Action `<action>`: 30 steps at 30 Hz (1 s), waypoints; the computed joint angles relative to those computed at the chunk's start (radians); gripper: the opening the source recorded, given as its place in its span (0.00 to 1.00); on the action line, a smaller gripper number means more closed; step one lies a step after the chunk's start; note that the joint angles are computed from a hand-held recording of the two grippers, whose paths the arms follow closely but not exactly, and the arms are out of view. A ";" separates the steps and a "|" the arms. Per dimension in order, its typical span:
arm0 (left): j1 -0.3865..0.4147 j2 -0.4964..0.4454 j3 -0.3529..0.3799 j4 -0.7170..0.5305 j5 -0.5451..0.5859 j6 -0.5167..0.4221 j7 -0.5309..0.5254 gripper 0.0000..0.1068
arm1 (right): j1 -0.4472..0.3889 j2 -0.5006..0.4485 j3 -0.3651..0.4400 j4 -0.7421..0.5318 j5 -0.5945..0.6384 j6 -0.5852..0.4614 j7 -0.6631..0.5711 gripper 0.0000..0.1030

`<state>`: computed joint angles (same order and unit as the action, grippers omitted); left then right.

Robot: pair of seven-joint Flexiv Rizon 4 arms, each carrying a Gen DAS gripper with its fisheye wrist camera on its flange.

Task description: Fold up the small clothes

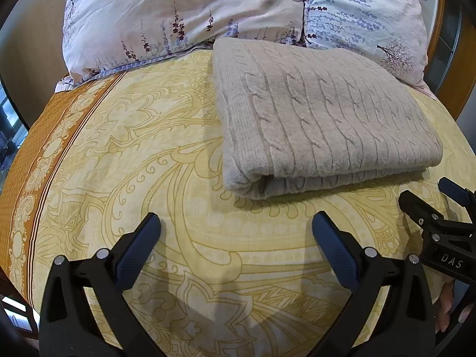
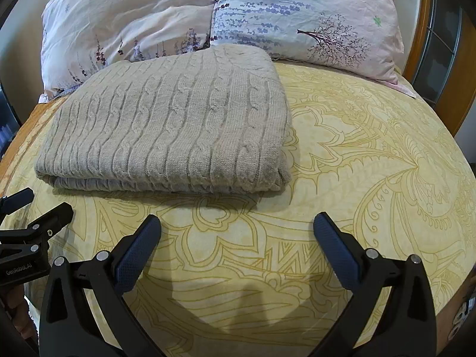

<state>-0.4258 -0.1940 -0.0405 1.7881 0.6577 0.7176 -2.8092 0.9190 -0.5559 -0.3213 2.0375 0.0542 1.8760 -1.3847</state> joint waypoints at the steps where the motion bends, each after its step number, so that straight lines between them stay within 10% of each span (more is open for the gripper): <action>1: 0.000 0.000 0.000 0.000 0.000 0.000 0.000 0.95 | 0.001 0.000 -0.002 0.000 0.001 0.000 0.000 0.99; 30: 0.002 0.000 0.001 0.001 0.000 0.003 -0.001 0.95 | -0.021 0.000 0.018 -0.004 -0.010 0.000 -0.007 0.99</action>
<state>-0.4233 -0.1945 -0.0399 1.7894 0.6580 0.7210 -2.8103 0.8982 -0.5559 -0.3032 2.0332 0.0443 1.8764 -1.3919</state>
